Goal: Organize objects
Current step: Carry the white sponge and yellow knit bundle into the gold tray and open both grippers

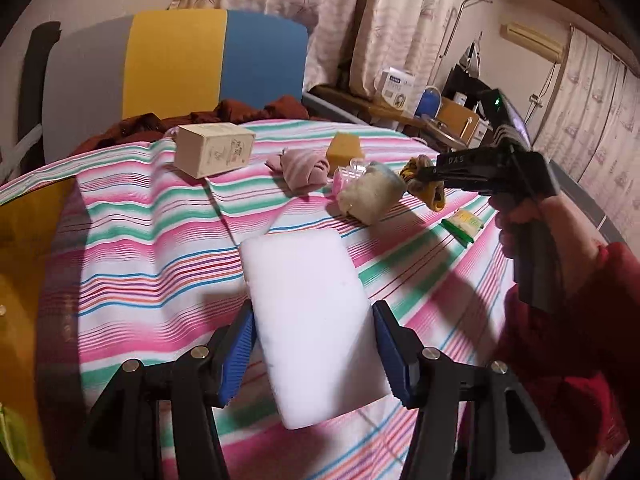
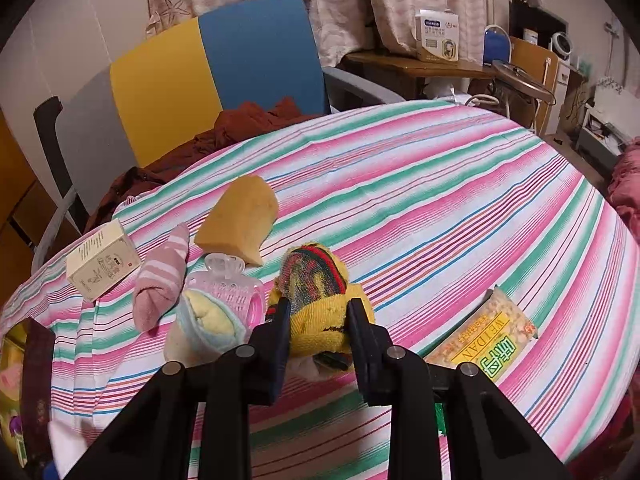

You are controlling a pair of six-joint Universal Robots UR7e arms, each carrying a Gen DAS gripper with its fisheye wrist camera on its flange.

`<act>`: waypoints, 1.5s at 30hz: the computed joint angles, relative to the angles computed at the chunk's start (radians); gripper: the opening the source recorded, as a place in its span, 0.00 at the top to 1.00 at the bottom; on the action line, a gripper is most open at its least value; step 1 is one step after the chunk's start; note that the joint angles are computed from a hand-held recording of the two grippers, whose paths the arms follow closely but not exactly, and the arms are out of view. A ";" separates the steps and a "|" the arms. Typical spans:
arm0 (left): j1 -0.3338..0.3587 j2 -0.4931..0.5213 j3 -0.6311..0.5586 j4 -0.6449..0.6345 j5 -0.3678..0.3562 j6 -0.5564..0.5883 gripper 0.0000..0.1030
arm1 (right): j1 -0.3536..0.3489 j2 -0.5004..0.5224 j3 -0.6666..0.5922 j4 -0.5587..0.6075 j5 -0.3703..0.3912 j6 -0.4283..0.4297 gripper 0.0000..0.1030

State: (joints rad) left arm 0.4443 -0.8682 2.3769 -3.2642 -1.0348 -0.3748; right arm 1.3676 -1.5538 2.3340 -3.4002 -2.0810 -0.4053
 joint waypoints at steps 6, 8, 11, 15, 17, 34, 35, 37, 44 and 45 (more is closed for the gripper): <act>-0.017 -0.092 0.069 -0.017 0.024 -0.035 0.44 | 0.029 0.018 0.020 -0.091 -0.018 -0.056 0.73; -0.022 -0.120 0.086 -0.014 0.038 -0.044 0.44 | 0.040 0.022 0.027 -0.115 -0.016 -0.076 0.73; -0.026 -0.167 0.112 -0.008 0.063 -0.059 0.44 | 0.063 0.034 0.041 -0.162 -0.016 -0.123 0.73; -0.025 -0.221 0.149 -0.006 0.089 -0.077 0.44 | 0.095 0.046 0.060 -0.197 -0.020 -0.139 0.73; -0.022 -0.242 0.161 0.002 0.096 -0.085 0.44 | 0.109 0.046 0.072 -0.192 -0.014 -0.128 0.73; 0.042 -0.470 0.242 0.120 0.217 -0.185 0.44 | 0.428 0.217 0.138 -0.079 0.075 0.010 0.73; 0.052 -0.488 0.244 0.135 0.226 -0.193 0.44 | 0.448 0.236 0.132 -0.068 0.085 0.019 0.73; 0.074 -0.519 0.245 0.157 0.237 -0.206 0.44 | 0.489 0.285 0.115 -0.051 0.099 0.043 0.73; 0.142 -0.603 0.235 0.246 0.266 -0.242 0.43 | 0.577 0.412 0.058 0.001 0.106 0.063 0.73; 0.153 -0.611 0.232 0.259 0.271 -0.248 0.43 | 0.584 0.425 0.050 0.015 0.106 0.072 0.73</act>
